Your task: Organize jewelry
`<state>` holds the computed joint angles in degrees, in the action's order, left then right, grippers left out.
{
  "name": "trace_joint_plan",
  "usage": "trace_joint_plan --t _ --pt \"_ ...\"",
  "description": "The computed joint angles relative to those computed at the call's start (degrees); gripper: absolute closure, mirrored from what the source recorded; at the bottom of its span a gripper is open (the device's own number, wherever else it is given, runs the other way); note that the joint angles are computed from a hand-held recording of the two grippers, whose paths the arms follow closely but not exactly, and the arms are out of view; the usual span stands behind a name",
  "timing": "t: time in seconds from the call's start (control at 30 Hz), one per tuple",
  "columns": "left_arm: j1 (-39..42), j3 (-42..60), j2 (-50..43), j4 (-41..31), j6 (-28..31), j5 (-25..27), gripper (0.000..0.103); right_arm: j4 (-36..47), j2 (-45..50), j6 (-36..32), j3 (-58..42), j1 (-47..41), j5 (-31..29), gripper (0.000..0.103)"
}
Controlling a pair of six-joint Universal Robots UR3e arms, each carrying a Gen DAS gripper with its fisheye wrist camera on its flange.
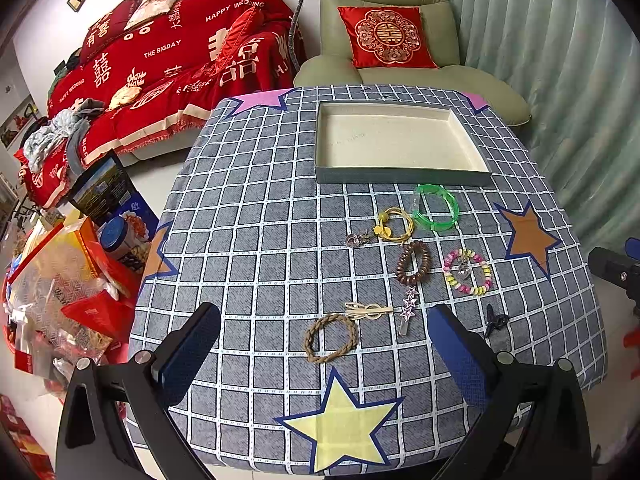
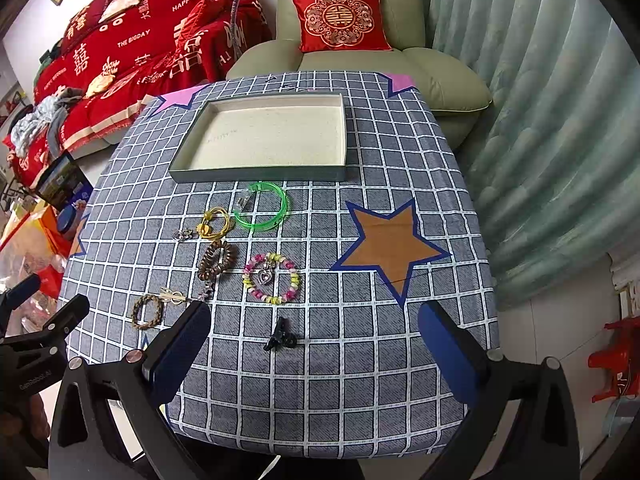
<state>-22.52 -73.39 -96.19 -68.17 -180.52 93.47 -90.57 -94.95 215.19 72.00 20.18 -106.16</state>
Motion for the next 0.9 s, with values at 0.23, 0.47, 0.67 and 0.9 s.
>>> trace_joint_plan --t 0.23,0.47,0.67,0.9 --pt "-0.02 0.05 -0.01 -0.1 -0.05 0.01 0.0 0.09 -0.14 -0.09 0.08 -0.03 0.11 0.0" --pt "0.03 0.18 -0.06 -0.16 0.02 -0.04 0.0 0.14 -0.09 0.05 0.06 0.12 0.06 0.0" --pt "0.26 -1.31 0.71 0.47 0.31 -0.18 0.0 0.16 -0.08 0.11 0.06 0.14 0.05 0.0" --pt "0.61 -2.93 1.69 0.89 0.61 -0.42 0.0 0.17 -0.04 0.28 0.15 0.32 0.0 0.0"
